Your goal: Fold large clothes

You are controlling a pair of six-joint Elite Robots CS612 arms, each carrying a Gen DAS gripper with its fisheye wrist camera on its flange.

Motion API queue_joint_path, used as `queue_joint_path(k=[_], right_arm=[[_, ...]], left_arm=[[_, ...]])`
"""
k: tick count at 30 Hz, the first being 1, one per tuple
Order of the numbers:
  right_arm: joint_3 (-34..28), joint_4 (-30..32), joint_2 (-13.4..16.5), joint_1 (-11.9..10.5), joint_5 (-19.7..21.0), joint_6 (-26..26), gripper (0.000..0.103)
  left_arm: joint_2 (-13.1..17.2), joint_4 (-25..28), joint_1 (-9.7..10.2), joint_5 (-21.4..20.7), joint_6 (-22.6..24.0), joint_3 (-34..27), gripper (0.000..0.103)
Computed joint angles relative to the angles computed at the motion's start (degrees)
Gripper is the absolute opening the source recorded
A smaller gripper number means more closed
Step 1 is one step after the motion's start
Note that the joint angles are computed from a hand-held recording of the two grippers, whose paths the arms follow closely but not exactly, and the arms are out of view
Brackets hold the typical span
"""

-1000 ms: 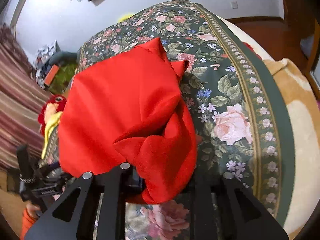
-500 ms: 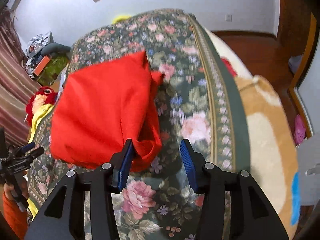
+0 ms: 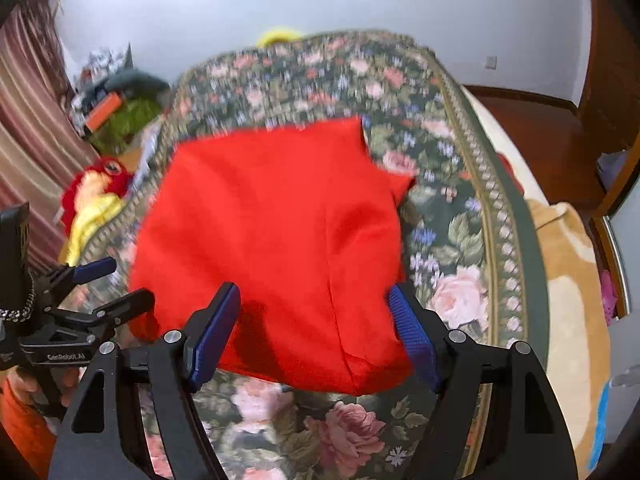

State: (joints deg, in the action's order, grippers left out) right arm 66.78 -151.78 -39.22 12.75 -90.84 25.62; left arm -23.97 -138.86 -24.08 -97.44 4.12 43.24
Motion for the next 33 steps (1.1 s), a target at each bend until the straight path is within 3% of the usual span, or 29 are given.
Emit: queue_joint_path(k=[4,10,16,22,27,33], right_arm=[[0.2,4.5,0.4,-0.8,3.6,1.2,0.074],[2.4,5.5,-0.9,-1.4,4.5,1.8,0.074],[3.9,3.9,-2.5,-1.6,3.7,1.6,0.074],[4.0,0.0,-3.1,-2.1,4.7,1.9,0.074],[1.4,-0.9,-1.7,-2.3,4.2,1.5,0.074],[-2.9,1.4,1.6,-3.1,6.4,3.0,0.075]], left_arm=[[0.1,2.6,0.70,-2.0,0.4,1.0,0.102],[-1.4,3.6,0.88,2.7,1.8,4.2,0.102],[-3.2,0.5,1.53,2.3,1.4,6.6,0.102],[-2.9,-2.3,1.89,-0.1,-0.3,4.3,0.102],[0.8,1.2,2.39,-5.5,-3.5,-3.8,0.102],[10.9,16.1,3.35,-15.8,-9.1,-23.2,0.102]])
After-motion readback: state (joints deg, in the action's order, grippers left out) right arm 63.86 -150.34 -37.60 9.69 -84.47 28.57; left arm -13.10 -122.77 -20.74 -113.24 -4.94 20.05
